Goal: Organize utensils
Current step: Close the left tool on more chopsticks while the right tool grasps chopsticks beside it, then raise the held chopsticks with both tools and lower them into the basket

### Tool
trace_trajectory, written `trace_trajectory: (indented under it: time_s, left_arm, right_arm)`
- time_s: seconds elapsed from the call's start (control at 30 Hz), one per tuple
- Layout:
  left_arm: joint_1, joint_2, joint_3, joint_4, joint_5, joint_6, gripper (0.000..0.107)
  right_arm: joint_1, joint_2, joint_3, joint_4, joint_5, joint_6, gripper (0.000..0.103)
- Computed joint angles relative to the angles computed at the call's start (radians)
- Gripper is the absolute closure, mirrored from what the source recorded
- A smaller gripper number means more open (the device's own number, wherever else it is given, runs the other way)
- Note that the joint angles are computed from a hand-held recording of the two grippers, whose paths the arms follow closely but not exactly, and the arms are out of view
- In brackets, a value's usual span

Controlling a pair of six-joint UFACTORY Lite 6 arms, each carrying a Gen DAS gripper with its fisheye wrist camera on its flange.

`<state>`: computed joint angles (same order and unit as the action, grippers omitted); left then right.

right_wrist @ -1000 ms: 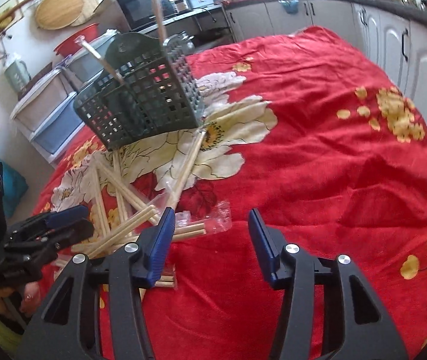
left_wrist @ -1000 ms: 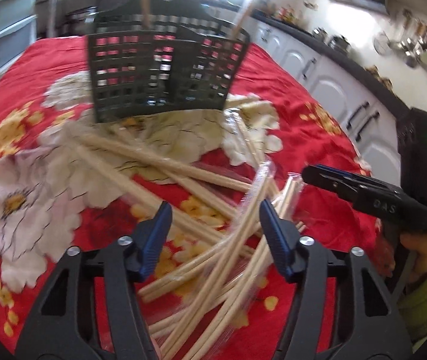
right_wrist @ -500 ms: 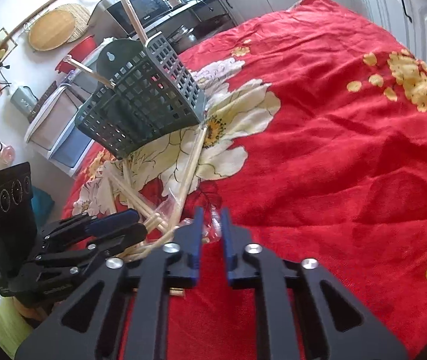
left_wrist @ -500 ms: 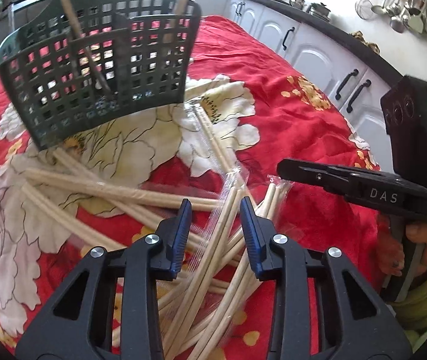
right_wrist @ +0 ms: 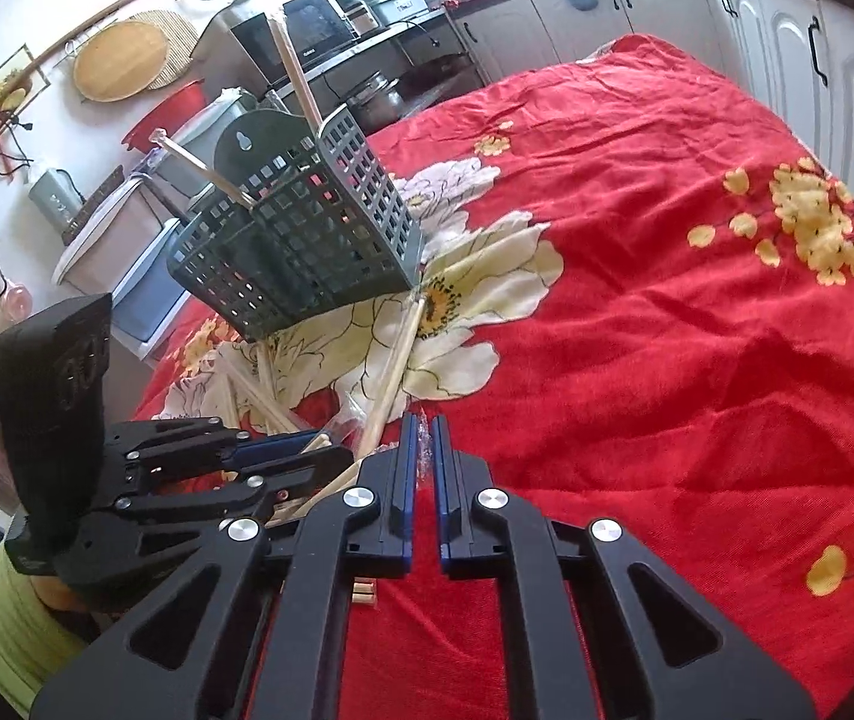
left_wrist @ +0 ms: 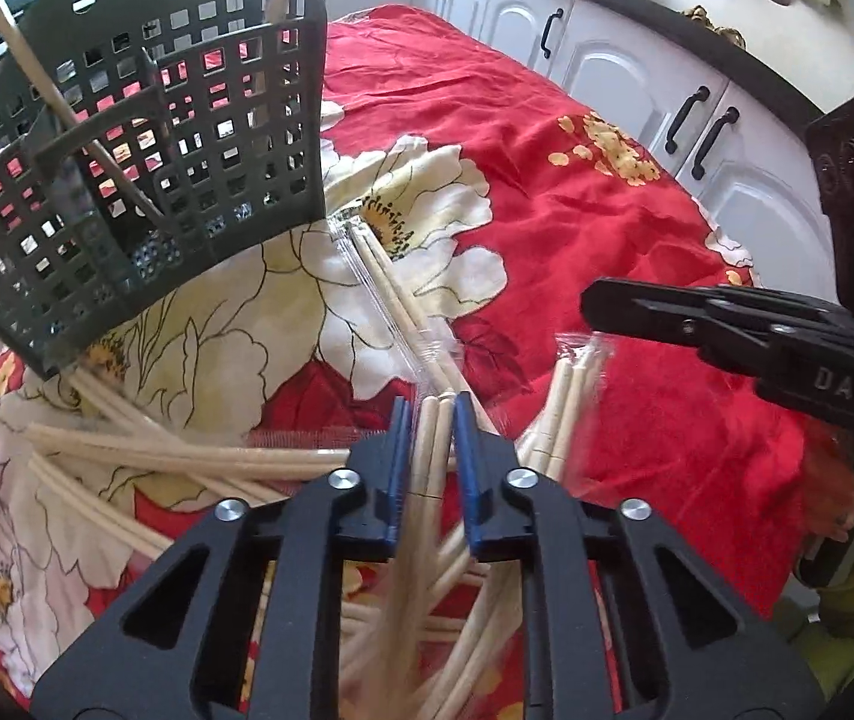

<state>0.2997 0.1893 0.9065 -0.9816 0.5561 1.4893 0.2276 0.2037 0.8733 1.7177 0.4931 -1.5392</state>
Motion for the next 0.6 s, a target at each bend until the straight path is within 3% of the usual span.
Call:
trace_trajectory:
  time_s: [0.6]
  left_arm:
    - [0.167,-0.067,0.139,-0.073,0.17,-0.029,0.1]
  right_arm:
    - [-0.003,-0.154,0.095,-0.157,-0.035,0.116,0.098]
